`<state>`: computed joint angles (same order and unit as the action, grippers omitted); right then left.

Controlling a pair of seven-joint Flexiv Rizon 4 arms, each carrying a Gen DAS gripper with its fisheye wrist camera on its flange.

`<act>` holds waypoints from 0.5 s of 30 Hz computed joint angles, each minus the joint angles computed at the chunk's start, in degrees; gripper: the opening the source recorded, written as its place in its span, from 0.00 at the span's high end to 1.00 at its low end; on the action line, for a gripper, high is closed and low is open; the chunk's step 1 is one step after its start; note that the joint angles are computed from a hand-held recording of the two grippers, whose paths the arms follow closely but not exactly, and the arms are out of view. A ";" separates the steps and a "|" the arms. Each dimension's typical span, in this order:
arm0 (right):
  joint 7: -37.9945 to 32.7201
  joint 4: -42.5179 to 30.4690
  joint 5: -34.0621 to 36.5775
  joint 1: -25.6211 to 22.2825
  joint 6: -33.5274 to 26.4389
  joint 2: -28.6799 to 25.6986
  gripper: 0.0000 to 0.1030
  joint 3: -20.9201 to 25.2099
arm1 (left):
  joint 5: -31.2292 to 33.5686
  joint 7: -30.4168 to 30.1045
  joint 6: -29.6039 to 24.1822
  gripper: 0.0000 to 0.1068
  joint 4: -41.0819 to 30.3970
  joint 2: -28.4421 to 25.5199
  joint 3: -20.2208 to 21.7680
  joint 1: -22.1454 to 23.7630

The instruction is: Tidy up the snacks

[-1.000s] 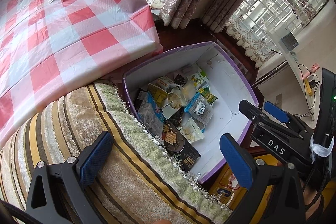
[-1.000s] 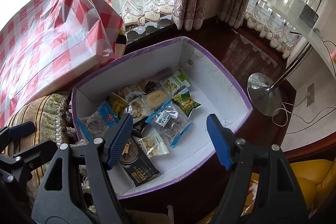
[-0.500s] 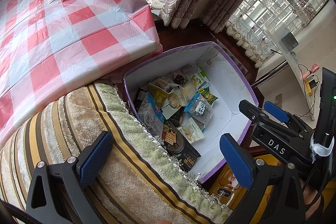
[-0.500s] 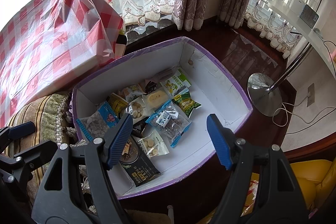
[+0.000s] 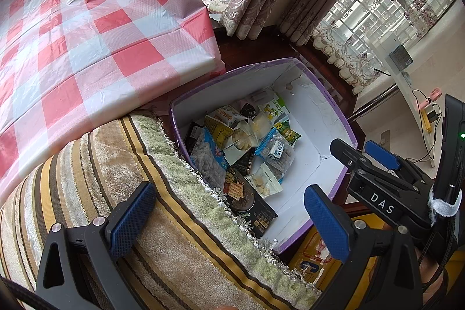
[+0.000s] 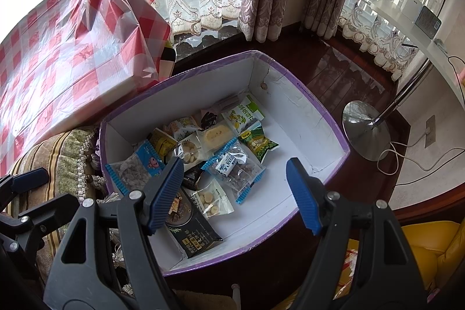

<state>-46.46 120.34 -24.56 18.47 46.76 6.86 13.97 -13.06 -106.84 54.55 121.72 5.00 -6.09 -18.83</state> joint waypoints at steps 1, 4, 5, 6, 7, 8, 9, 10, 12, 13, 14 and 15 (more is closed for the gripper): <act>0.04 0.01 -0.04 0.00 -0.01 0.01 0.27 0.00 | 0.01 -0.02 0.00 0.04 -0.01 0.00 -0.01 0.00; 0.07 0.01 -0.01 0.04 -0.07 0.03 0.27 0.01 | 0.02 0.01 -0.04 0.04 -0.01 0.01 -0.01 0.02; 0.12 0.02 -0.02 0.04 -0.06 0.03 0.27 0.01 | 0.02 0.01 -0.04 0.04 -0.01 0.01 -0.01 0.02; 0.17 0.02 -0.08 0.04 -0.11 0.03 0.27 0.02 | 0.02 0.01 -0.04 0.04 -0.01 0.01 -0.01 0.02; 0.18 0.02 -0.08 0.05 -0.11 0.04 0.27 0.02 | 0.00 0.00 0.00 0.04 0.01 0.01 -0.02 0.01; 0.05 -0.01 0.01 0.05 -0.05 0.01 0.27 -0.02 | 0.00 0.00 0.00 0.04 0.01 0.01 -0.02 0.01; 0.05 0.00 0.02 0.06 -0.05 0.01 0.27 -0.02 | -0.01 0.03 -0.01 0.04 0.01 0.02 -0.01 0.02; 0.05 0.00 0.02 0.06 -0.05 0.01 0.27 -0.02 | -0.01 0.03 -0.01 0.04 0.01 0.02 -0.01 0.02; -0.21 0.06 0.05 0.08 0.23 -0.18 0.27 -0.06 | -0.01 0.03 -0.01 0.04 0.01 0.02 -0.01 0.02; -0.15 0.07 0.03 0.08 0.22 -0.17 0.27 -0.04 | -0.03 0.06 0.00 0.04 0.03 0.02 0.00 0.02; -0.10 0.08 0.04 0.09 0.18 -0.15 0.27 -0.03 | -0.02 0.03 0.01 0.04 0.02 0.02 -0.02 0.02; -0.04 0.10 0.01 0.10 0.18 -0.14 0.27 -0.01 | -0.02 0.06 0.00 0.04 0.03 0.02 -0.01 0.02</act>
